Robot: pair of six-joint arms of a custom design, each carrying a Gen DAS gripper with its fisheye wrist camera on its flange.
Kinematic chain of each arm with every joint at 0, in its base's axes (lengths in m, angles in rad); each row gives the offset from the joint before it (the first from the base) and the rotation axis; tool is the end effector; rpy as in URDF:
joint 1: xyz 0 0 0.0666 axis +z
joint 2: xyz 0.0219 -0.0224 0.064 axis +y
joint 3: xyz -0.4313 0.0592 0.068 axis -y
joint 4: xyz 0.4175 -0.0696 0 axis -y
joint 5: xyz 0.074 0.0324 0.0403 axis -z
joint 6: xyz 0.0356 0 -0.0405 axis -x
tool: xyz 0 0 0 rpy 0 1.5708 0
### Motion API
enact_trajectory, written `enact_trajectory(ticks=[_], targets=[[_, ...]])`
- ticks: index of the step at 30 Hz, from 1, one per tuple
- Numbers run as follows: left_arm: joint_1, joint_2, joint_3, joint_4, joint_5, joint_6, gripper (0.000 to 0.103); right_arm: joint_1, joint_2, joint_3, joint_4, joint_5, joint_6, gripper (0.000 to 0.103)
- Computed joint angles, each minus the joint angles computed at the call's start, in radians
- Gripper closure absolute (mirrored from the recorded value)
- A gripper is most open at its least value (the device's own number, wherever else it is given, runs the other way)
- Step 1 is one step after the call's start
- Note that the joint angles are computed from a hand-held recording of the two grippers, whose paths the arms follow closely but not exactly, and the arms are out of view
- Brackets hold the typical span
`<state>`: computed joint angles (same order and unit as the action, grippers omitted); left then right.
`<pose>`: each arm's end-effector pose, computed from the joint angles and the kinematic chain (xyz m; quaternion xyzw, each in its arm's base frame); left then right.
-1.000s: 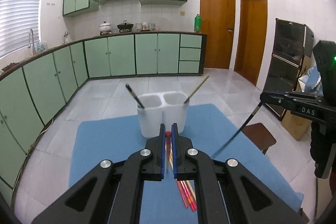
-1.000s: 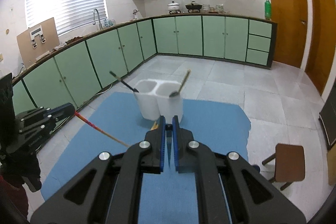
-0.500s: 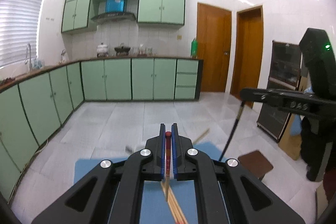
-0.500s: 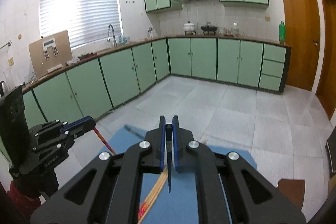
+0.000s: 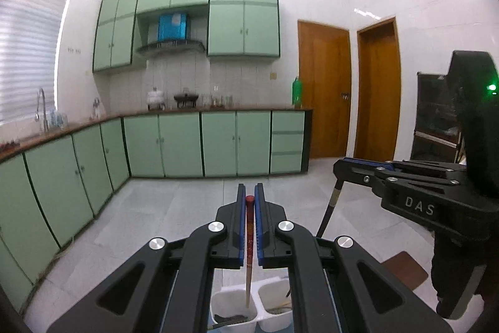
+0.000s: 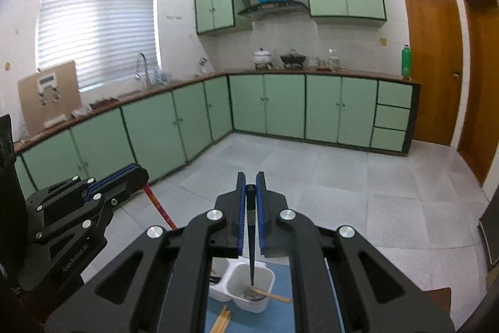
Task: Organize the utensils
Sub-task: 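Lift both chopsticks into the white holder and open both tools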
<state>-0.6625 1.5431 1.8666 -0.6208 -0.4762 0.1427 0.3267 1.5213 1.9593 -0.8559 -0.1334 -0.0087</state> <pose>0.4629 -0.3410 0.6652 0.0653 0.7911 -0.0519 0.6059 0.5161 0.1794 0.6973 -0.1683 0.8202 0.1459 0.5269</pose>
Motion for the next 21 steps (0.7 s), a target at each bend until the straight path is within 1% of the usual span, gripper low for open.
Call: enact_trajectory(ticks=[4, 7, 8, 9, 12, 13, 14, 15, 16, 17, 18, 19, 20, 21], targets=[[0.027, 0.032, -0.022, -0.047, 0.036, 0.045, 0.097, -0.003, 0.005, -0.051, -0.007, -0.017, -0.007, 0.096], [0.038, 0.023, -0.066, -0.062, 0.057, 0.089, 0.095, 0.004, -0.019, -0.106, 0.011, 0.012, 0.008, 0.092], [0.039, 0.015, -0.082, -0.064, 0.060, 0.098, 0.094, 0.004, -0.029, -0.122, 0.020, 0.018, 0.010, 0.087], [0.040, 0.006, -0.096, -0.064, 0.060, 0.102, 0.090, 0.005, -0.043, -0.142, 0.033, 0.028, 0.008, 0.079], [0.032, -0.031, -0.146, -0.058, 0.044, 0.114, 0.077, 0.004, -0.090, -0.201, 0.063, 0.046, -0.002, 0.063], [0.024, -0.053, -0.170, -0.055, 0.027, 0.119, 0.071, 0.001, -0.112, -0.227, 0.077, 0.052, -0.004, 0.060], [0.014, -0.076, -0.198, -0.045, 0.017, 0.123, 0.069, -0.002, -0.134, -0.255, 0.091, 0.051, -0.007, 0.050], [0.007, -0.092, -0.216, -0.041, 0.010, 0.127, 0.063, -0.005, -0.157, -0.284, 0.105, 0.054, -0.009, 0.041], [-0.007, -0.116, -0.245, -0.045, -0.011, 0.141, 0.058, -0.007, -0.185, -0.320, 0.121, 0.064, -0.010, 0.039], [-0.018, -0.138, -0.274, -0.040, -0.022, 0.149, 0.056, -0.007, -0.214, -0.359, 0.137, 0.073, -0.008, 0.035], [-0.031, -0.162, -0.307, -0.038, -0.033, 0.163, 0.053, -0.006, -0.247, -0.402, 0.149, 0.081, -0.001, 0.028], [-0.042, -0.180, -0.332, -0.043, -0.045, 0.178, 0.047, -0.005, -0.273, -0.439, 0.159, 0.087, 0.005, 0.024], [-0.058, -0.201, -0.365, -0.053, -0.065, 0.201, 0.044, -0.004, -0.303, -0.482, 0.171, 0.097, 0.006, 0.018], [-0.071, -0.221, -0.397, -0.064, -0.078, 0.224, 0.041, -0.001, -0.329, -0.521, 0.180, 0.105, 0.004, 0.016]])
